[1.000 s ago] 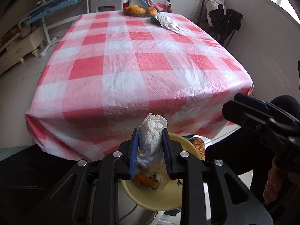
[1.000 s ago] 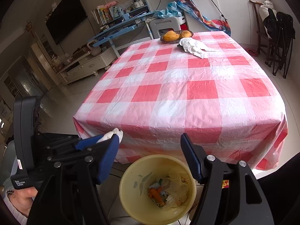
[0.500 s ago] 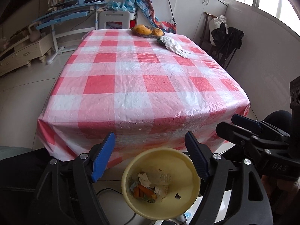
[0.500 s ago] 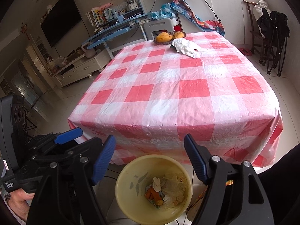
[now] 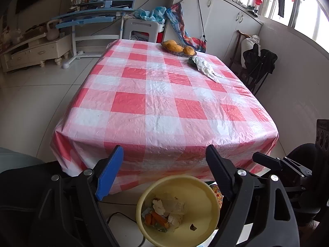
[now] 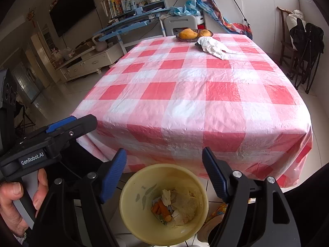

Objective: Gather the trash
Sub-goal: 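Reach to the tissue-wrapped green toy and grasp the tissue with the right gripper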

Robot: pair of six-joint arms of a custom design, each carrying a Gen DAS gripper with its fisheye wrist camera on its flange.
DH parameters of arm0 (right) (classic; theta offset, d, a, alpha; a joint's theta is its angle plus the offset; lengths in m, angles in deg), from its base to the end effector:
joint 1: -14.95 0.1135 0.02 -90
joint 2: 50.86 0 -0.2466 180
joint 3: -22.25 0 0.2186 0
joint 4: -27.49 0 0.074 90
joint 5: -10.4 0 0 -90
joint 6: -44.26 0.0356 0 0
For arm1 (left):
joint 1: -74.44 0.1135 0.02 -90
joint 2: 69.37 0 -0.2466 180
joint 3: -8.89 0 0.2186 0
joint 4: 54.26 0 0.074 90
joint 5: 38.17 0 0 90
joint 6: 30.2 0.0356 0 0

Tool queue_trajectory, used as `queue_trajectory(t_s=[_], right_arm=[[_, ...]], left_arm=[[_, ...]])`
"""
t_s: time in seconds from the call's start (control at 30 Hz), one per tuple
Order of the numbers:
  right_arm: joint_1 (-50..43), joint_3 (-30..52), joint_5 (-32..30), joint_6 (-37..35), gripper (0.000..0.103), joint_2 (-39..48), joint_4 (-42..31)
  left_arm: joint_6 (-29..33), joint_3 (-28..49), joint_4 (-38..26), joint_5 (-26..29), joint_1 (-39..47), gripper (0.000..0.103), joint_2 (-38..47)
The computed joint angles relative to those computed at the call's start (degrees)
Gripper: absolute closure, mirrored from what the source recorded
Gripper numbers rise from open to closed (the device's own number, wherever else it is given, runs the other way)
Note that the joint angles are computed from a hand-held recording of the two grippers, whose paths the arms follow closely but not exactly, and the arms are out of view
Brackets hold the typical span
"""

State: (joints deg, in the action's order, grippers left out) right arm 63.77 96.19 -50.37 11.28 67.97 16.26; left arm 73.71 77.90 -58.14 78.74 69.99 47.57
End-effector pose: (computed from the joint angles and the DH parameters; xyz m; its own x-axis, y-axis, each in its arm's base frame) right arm 0.2451 0.2538 0.0880 -0.6982 0.3137 -0.6435 0.1986 0.9485 0.2469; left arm 0.3413 -0.0427 0.0880 -0.6769 0.2677 -0.6857 0.5263 0.8272 -0.1967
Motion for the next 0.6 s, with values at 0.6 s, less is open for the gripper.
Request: queue_trajectory(t_s=[0.6], right_arm=[[-15.4,7.8,-3.0,-20.3,0.029,-3.4,-1.4]], left_arm=[[-9.0,11.5,-2.6,4.9,1.9,0.019,0.0]])
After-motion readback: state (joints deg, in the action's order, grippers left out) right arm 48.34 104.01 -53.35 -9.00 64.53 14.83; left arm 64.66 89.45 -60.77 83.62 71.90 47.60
